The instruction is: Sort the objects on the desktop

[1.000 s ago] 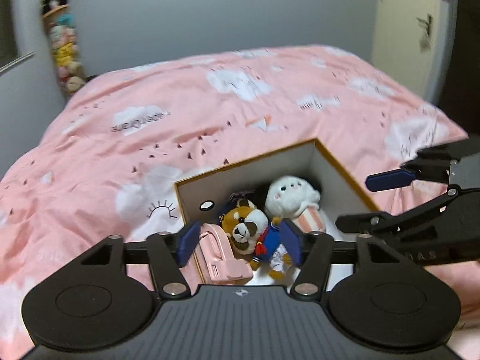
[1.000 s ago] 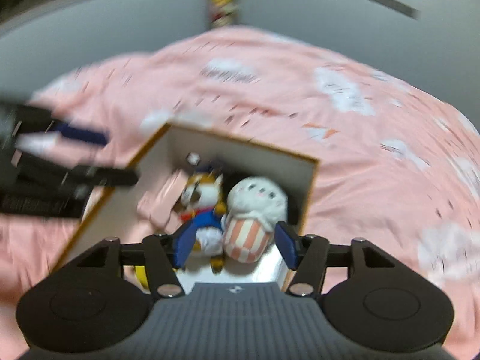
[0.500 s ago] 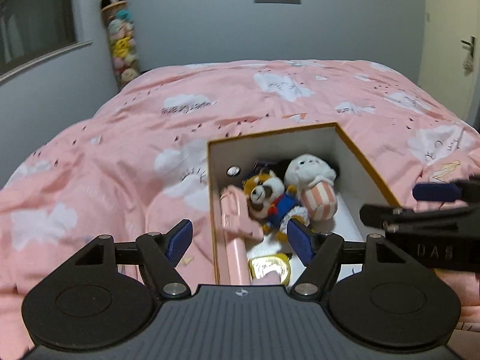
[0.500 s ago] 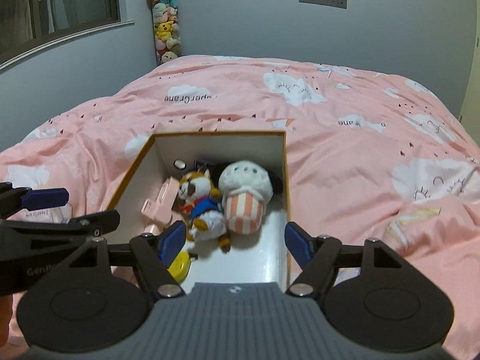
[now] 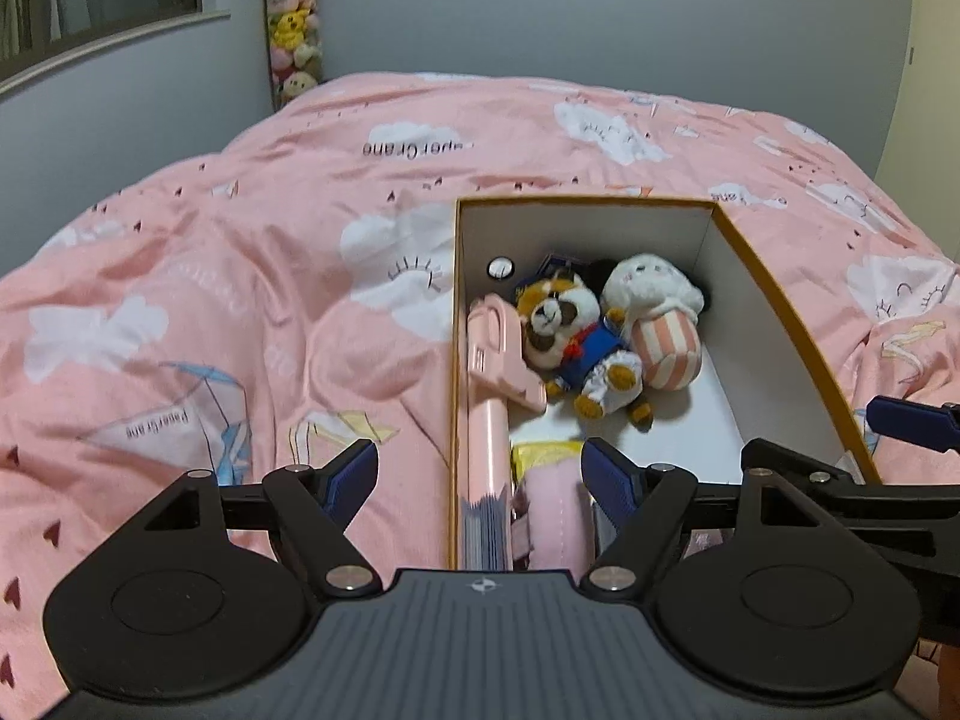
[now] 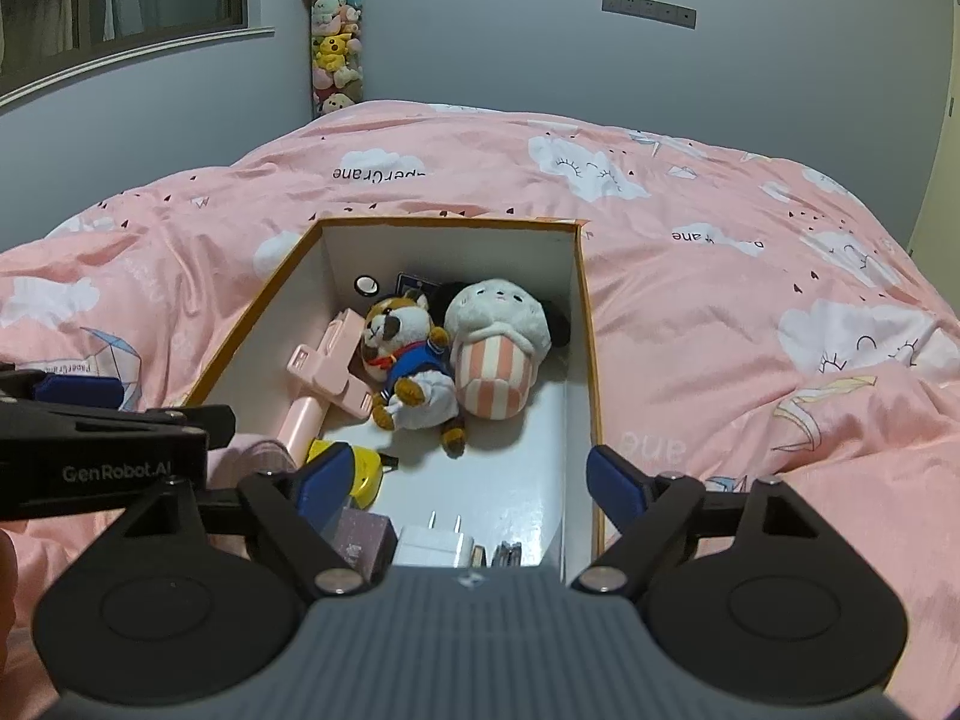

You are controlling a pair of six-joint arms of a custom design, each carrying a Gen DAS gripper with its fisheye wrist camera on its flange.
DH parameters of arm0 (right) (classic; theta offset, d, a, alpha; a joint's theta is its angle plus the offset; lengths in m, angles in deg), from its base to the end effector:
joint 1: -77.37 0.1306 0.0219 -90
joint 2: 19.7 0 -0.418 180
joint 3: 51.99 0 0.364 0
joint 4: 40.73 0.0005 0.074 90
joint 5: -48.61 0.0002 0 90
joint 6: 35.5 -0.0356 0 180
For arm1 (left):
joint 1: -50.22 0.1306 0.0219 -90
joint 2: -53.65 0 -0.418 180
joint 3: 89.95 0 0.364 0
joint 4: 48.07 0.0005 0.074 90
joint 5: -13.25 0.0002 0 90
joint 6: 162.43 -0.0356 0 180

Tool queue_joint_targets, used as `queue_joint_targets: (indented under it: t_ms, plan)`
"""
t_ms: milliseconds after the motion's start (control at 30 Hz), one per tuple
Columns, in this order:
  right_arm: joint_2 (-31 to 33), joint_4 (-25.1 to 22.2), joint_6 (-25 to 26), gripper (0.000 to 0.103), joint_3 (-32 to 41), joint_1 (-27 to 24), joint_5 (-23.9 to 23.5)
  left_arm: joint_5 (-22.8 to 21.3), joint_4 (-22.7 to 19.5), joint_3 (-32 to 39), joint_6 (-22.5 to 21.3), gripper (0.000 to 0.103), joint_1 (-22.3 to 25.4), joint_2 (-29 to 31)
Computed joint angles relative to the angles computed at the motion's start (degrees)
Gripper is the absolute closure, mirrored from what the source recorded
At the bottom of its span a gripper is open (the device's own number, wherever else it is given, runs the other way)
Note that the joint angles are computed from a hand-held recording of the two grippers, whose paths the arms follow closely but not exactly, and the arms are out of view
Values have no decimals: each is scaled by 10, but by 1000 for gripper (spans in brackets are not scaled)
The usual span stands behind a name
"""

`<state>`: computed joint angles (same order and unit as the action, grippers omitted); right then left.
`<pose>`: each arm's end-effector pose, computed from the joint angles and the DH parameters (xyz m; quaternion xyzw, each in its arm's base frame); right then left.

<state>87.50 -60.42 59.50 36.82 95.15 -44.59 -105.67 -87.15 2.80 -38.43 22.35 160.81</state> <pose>0.5490 0.1776 0.3474 -0.1895 0.8786 0.0736 0.4321 0.5030 -0.2471 0.3548 -0.1273 0.9141 0.0475 0.3821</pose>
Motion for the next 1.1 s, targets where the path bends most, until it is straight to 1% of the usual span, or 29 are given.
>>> queue_joint_targets:
  t_ms: [67, 167, 267, 400, 567, 733, 1100]
  plan:
    - [1, -1, 0, 17, -1, 1, 4, 8, -5, 0, 6, 15, 1, 3]
    - [2, -4, -8, 16, -1, 0, 7, 13, -1, -3, 7, 14, 1, 3]
    - [5, -12, -14, 15, 0, -1, 8, 12, -2, -2, 7, 14, 1, 3]
    - [3, -6, -15, 15, -6, -1, 12, 4, -7, 2, 5, 14, -1, 6]
    - [4, -6, -16, 14, -7, -3, 12, 5, -12, 4, 7, 14, -2, 7]
    - [3, -5, -16, 14, -7, -4, 11, 10, -33, 16, 8, 14, -3, 17]
    - [4, -11, -17, 14, -5, -5, 10, 9, -38, 19, 8, 14, -3, 21]
